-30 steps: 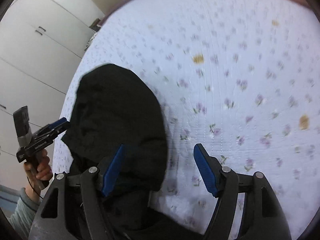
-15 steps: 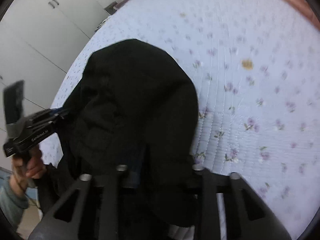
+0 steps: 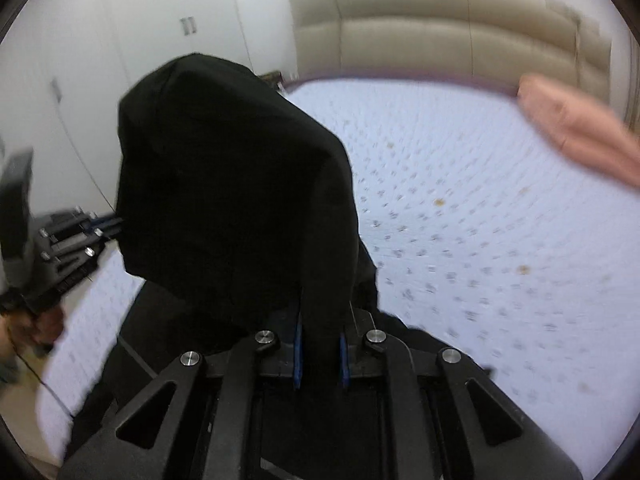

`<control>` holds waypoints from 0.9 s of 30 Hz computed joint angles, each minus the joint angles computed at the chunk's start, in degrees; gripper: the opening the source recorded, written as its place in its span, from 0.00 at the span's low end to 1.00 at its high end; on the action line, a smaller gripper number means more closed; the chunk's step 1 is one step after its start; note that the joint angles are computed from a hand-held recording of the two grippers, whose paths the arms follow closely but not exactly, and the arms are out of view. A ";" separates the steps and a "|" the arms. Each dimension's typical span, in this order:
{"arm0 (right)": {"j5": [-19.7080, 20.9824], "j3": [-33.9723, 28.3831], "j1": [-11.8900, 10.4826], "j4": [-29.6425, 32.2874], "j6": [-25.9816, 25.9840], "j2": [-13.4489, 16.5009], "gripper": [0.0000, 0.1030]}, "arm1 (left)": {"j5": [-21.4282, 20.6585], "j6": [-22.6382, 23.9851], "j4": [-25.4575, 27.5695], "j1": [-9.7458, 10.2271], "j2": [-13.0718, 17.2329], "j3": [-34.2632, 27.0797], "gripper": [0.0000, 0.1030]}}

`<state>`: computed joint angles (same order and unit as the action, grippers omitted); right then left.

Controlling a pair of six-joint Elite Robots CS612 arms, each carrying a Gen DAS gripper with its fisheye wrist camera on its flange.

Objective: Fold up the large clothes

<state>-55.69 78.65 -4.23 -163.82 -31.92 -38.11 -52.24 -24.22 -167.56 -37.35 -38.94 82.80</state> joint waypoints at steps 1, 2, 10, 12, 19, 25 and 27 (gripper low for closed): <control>-1.16 3.56 -0.28 -3.91 -0.94 -1.57 0.16 | 0.30 -0.40 0.09 -0.63 -0.80 1.33 0.09; -2.85 7.72 -0.65 -8.03 -2.07 -3.33 0.16 | -0.30 -2.12 1.38 -1.72 -2.13 3.74 0.09; -12.99 16.70 -2.68 -2.79 -3.62 -7.67 0.16 | -11.90 -15.10 17.60 -3.53 -6.79 12.79 0.09; -12.52 16.44 -2.68 -0.83 -1.86 -7.90 0.17 | -10.81 -18.16 17.57 -3.00 -7.84 13.72 0.09; -3.56 13.86 -1.61 1.43 3.60 -9.59 0.45 | -10.28 -12.93 7.53 -0.35 -6.54 5.95 0.22; -3.79 6.98 2.47 9.47 6.18 -6.97 0.54 | -18.77 -13.67 6.84 2.05 -1.69 -3.52 0.35; -4.44 5.13 2.96 13.33 5.77 -5.71 0.54 | -22.91 -14.56 7.97 2.93 0.35 -5.68 0.35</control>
<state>-60.13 83.78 -1.27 -150.48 -26.15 -43.82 -75.15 -38.78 -159.59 -34.42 -38.59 77.12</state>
